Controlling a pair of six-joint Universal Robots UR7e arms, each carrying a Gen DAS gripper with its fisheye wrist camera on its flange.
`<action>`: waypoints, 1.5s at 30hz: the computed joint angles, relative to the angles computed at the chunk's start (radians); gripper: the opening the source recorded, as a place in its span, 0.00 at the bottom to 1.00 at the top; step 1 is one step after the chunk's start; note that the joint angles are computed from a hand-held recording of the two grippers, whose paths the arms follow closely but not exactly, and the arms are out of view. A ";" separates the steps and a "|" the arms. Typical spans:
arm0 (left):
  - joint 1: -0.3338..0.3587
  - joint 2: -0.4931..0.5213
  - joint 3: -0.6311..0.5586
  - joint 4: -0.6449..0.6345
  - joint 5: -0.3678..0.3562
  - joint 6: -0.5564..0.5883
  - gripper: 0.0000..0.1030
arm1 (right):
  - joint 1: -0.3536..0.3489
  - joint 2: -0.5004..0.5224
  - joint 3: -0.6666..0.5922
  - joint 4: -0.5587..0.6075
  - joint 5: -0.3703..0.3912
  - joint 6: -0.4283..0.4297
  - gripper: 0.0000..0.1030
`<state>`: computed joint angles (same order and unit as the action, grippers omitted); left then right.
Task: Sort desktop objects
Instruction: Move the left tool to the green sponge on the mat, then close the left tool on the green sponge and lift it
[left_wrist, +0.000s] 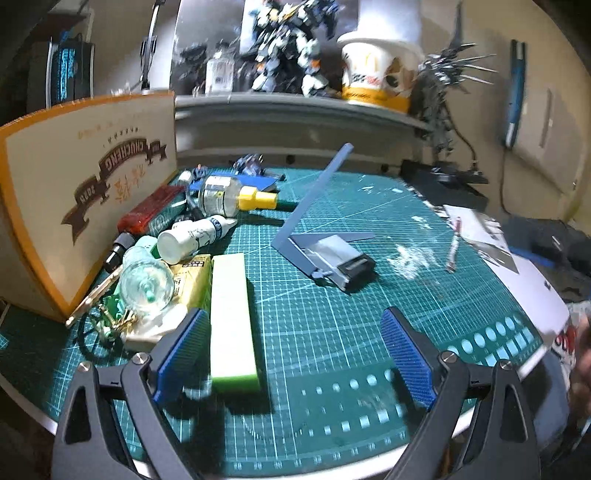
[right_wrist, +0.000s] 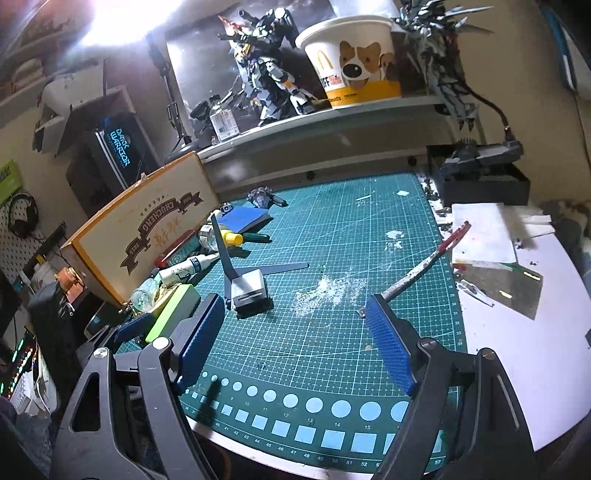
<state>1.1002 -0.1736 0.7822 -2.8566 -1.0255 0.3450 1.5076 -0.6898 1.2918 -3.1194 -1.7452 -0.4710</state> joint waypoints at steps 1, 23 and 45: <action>-0.001 0.013 -0.036 0.040 0.012 -0.024 0.92 | 0.001 0.000 0.000 0.001 -0.001 -0.003 0.75; 0.011 0.150 -0.417 0.473 0.129 -0.181 0.23 | 0.014 -0.002 -0.008 0.031 0.025 -0.052 0.75; 0.030 -0.089 -0.074 0.347 -0.146 -0.095 0.21 | 0.006 -0.007 -0.014 0.091 0.074 -0.053 0.75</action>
<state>1.1298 -0.2626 0.7085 -2.5091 -1.1719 0.2499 1.5135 -0.6969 1.2777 -3.0280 -1.6713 -0.5238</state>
